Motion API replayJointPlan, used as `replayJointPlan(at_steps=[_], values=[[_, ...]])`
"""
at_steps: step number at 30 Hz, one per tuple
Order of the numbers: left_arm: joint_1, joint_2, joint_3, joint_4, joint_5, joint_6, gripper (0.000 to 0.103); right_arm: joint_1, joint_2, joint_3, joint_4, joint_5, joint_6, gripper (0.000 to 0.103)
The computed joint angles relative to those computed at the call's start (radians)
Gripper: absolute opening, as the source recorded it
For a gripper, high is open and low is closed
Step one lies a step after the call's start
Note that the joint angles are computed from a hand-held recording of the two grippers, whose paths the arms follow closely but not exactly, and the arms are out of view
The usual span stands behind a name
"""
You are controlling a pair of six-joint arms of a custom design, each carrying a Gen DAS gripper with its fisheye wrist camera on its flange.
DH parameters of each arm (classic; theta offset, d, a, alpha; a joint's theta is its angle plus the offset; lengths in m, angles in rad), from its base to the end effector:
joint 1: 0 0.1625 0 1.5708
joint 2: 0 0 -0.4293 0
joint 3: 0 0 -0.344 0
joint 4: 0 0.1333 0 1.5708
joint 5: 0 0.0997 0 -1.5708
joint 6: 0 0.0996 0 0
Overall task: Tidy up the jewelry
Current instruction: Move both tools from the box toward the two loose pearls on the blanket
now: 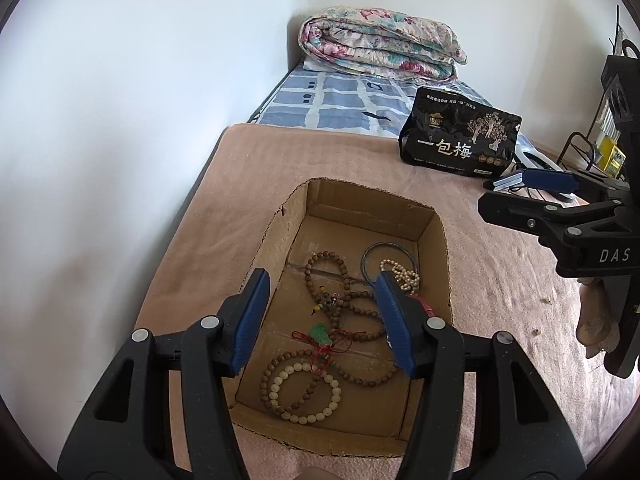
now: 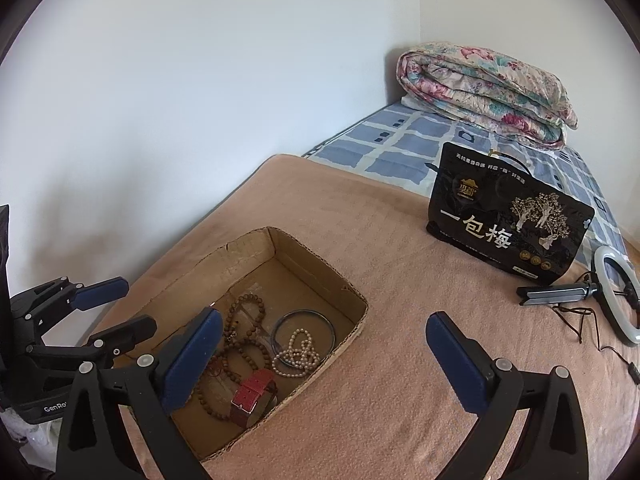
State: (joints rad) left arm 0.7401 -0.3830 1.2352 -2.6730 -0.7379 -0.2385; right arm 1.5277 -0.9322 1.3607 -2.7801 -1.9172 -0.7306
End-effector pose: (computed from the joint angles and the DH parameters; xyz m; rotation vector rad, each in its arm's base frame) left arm -0.4052 -0.6504 0.0237 0.5785 2.3579 -0.8084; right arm 0.0690 -0.7092 0.3679 0.6546 -2.3481 0.7661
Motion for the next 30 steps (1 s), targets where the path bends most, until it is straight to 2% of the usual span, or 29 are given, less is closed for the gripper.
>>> replayJointPlan(at_steps=[13,30], values=[[-0.036,0.029,-0.049,0.023,-0.005,0.033,0.057,-0.006,-0.072,0.063,-0.054,0.004,-0.013,0.103],[-0.089,0.094,-0.149,0.084,-0.063,0.062,0.057,-0.046,-0.191,0.141,-0.117,0.011,-0.019,0.103]])
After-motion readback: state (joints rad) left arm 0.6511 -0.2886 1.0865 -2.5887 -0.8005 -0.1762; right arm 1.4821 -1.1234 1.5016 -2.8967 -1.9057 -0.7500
